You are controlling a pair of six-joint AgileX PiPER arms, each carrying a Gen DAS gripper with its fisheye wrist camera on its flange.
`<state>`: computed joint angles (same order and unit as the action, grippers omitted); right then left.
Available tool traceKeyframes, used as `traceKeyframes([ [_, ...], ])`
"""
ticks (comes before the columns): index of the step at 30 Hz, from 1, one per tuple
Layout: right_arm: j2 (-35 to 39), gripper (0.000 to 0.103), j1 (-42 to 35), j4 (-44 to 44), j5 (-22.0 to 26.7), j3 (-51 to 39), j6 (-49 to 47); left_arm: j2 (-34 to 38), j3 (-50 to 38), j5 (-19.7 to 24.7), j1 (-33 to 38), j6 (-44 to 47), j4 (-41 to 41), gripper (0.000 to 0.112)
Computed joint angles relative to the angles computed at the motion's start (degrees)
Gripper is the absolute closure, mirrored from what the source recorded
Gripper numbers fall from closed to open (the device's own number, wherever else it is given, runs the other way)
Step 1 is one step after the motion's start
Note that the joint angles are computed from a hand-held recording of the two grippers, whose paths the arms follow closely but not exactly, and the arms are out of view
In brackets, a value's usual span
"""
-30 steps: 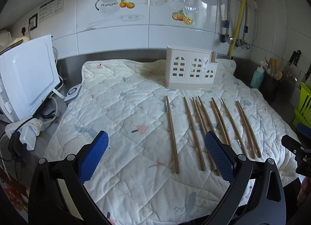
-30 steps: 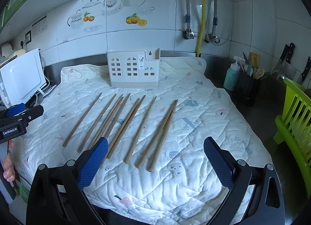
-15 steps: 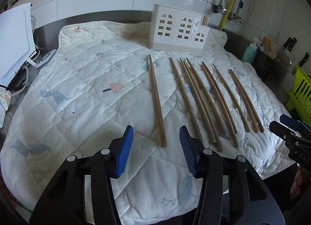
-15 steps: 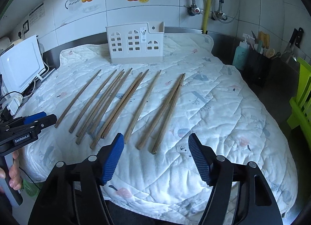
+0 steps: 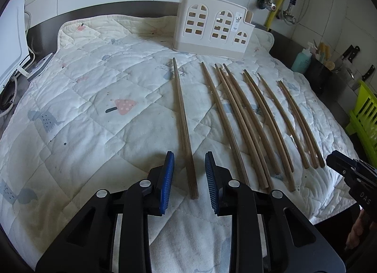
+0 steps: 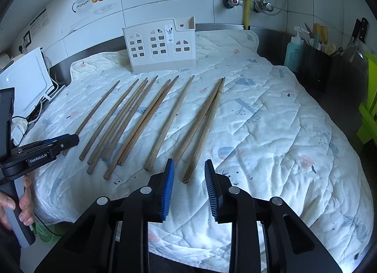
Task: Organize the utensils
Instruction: 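Close the left tool on a wooden chopstick while the right tool grasps another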
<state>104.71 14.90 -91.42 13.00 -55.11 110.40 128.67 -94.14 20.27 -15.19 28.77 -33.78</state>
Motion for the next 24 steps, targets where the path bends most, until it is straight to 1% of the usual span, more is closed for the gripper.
traceKeyframes([
  [1,0.11,0.082,-0.07,-0.05,-0.13,-0.02,0.06,0.07,-0.06,-0.24,-0.18,-0.93,1.07,0.086],
  [3,0.42,0.087,-0.28,0.11,-0.45,-0.11,0.12,0.22,-0.38,-0.94,-1.04,-5.46,6.46,0.086],
  [6,1.11,0.091,-0.57,1.39,-0.71,-0.64,-0.58,-0.18,0.47,-2.63,-2.27,-10.95,13.45,0.086],
  [8,1.76,0.091,-0.83,3.11,-1.17,-1.29,-2.2,-0.31,0.76,-2.83,-2.09,-9.94,12.15,0.086],
  [10,2.43,0.091,-0.67,4.97,-1.18,-2.0,-3.75,-0.39,1.31,-2.89,-1.15,-4.42,4.99,0.086],
  [11,2.78,0.091,-0.51,5.6,-1.03,-2.38,-4.37,-0.35,1.37,-2.9,-0.91,-3.31,3.27,0.086],
  [12,3.39,0.091,-0.22,7.02,-0.42,-3.08,-5.58,-0.31,1.51,-3.25,-0.98,-3.37,3.22,0.086],
  [14,4.51,0.09,-0.33,10.78,-0.35,-4.33,-8.87,-0.16,1.3,-3.94,-1.67,-7.54,7.51,0.086],
  [15,4.75,0.09,-0.44,9.97,-0.46,-4.44,-7.81,-0.06,1.18,-4.09,-1.8,-8.74,8.11,0.086],
  [17,4.75,0.091,-0.57,8.9,-0.62,-4.41,-6.72,0.26,0.59,-3.78,-1.64,-8.29,6.71,0.086],
  [20,4.12,0.092,-0.83,6.5,-0.53,-3.59,-4.32,0.75,-0.64,-2.83,-1.51,-9.49,7.78,0.097],
  [23,3.46,0.093,-1.07,4.39,0.02,-2.8,-2.01,0.76,-0.73,-2.89,-1.62,-11.39,10.1,0.103],
  [24,3.03,0.094,-1.1,3.07,0.38,-2.33,-0.7,0.74,-0.78,-2.74,-1.58,-11.19,9.85,0.103],
])
